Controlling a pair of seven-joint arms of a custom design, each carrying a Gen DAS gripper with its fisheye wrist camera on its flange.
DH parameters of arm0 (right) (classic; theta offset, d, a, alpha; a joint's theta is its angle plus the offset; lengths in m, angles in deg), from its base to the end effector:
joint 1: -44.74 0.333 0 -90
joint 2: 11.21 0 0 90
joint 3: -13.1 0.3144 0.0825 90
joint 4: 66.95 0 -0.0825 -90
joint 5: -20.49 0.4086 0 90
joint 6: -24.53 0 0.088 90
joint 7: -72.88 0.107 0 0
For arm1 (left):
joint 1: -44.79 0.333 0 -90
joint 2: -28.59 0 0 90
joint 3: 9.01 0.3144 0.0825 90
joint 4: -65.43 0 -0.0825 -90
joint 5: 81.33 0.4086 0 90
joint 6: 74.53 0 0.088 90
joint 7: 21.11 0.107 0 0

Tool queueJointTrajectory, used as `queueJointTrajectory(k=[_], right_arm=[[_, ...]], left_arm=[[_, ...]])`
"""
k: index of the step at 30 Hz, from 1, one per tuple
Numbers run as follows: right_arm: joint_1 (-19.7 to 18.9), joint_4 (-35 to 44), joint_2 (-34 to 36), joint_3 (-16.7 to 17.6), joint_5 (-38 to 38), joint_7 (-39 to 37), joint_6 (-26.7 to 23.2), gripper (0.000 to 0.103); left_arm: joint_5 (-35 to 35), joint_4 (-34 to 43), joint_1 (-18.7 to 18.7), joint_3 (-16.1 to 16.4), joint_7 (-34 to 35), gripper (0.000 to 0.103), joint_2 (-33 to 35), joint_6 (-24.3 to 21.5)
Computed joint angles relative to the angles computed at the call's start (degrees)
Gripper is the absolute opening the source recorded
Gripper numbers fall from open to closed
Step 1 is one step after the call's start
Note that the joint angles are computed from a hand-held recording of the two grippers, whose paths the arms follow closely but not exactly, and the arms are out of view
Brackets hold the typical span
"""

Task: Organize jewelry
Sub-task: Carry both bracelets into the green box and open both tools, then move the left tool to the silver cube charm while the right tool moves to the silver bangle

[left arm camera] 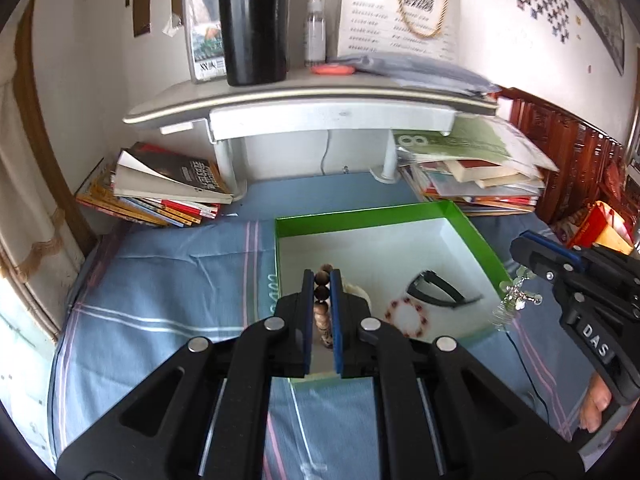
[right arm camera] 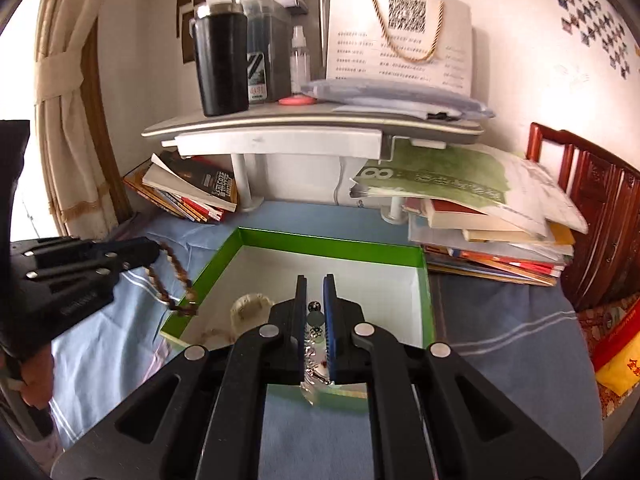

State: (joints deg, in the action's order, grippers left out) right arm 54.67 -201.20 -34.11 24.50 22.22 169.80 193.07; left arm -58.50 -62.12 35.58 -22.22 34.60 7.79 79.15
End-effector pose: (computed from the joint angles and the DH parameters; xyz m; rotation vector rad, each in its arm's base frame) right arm 0.4656 0.1931 0.5946 -1.7630 1.3673 -0.6795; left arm 0.4715 -0.2231 0.5999 -1.6223 1.7892 -0.8246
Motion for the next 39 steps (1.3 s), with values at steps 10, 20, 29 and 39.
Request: queueJointTrajectory(k=[10,20,29,39], right_arm=[[0.8,6.12,10.42,-0.83,-3.64,4.65,-5.61,0.02],[-1.48,-7.4,-3.98,-0.95,-6.87,7.79,-5.39,0.051],[-5.71,-21.7,-19.1,-1.41,-4.03,10.41,-18.02,0.051],[-0.33,-26.34,-24.47,-2.81,1.32,8.33,-19.9,0.052]], left_arm=[[-2.58,2.07,-0.01,1.31,0.85,0.014,8.13,-0.42],[-2.68,-7.15,-2.13,0.88,0.64,0.046,-2.36,-1.22],[-10.84,-16.84,-8.88,1.85,5.23,0.052,-7.87,-4.08],[-17.2,-20.84,-13.5,2.82,10.77,0.058,-10.26,-4.52]])
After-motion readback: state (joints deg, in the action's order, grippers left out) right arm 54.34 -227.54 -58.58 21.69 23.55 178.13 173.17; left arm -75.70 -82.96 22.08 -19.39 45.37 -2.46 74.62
